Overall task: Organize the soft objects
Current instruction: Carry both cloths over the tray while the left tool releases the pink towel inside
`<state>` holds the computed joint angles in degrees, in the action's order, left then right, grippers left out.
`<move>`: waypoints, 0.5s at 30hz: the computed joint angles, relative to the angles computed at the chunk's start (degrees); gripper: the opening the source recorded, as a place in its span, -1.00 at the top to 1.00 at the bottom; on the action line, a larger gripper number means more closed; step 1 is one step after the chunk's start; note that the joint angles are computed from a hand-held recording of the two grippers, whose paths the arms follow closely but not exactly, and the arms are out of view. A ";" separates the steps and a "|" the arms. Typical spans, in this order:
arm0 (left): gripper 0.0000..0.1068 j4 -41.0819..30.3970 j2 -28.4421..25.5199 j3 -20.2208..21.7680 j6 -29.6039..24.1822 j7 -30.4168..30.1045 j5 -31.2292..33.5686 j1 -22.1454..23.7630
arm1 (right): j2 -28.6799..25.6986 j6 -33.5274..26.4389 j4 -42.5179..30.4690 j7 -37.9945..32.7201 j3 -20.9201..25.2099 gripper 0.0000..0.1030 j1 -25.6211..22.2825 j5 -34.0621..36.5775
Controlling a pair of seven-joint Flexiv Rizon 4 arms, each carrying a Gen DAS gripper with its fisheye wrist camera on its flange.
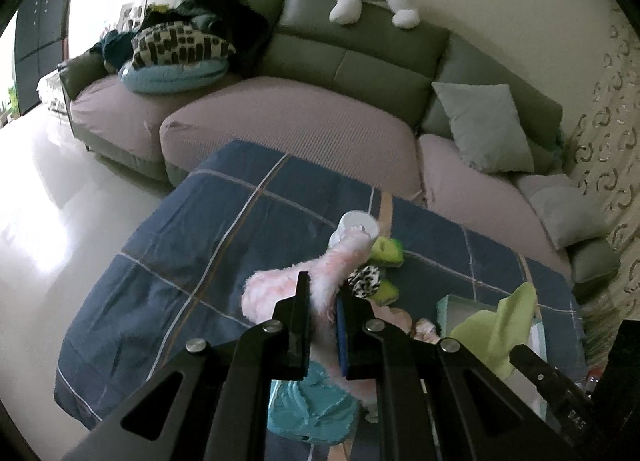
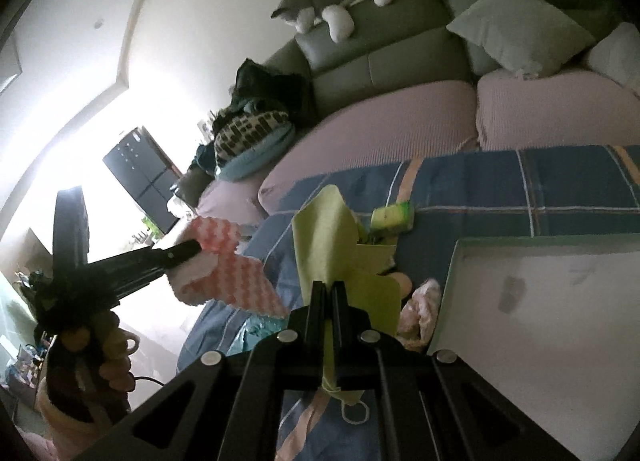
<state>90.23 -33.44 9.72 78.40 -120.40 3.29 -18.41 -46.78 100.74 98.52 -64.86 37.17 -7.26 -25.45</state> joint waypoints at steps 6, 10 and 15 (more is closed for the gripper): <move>0.81 -2.80 -0.12 -1.04 0.04 1.47 0.63 -0.72 | 1.58 0.97 0.63 1.53 -2.52 0.93 0.58 1.53; 0.81 -6.02 -1.65 -4.67 0.33 5.24 -1.11 -0.01 | 3.93 4.06 2.06 3.92 -7.55 0.93 2.31 3.66; 0.81 -12.77 -5.71 -9.73 0.11 12.51 -4.04 -0.28 | 9.71 10.41 6.59 8.41 -22.03 0.93 10.01 10.52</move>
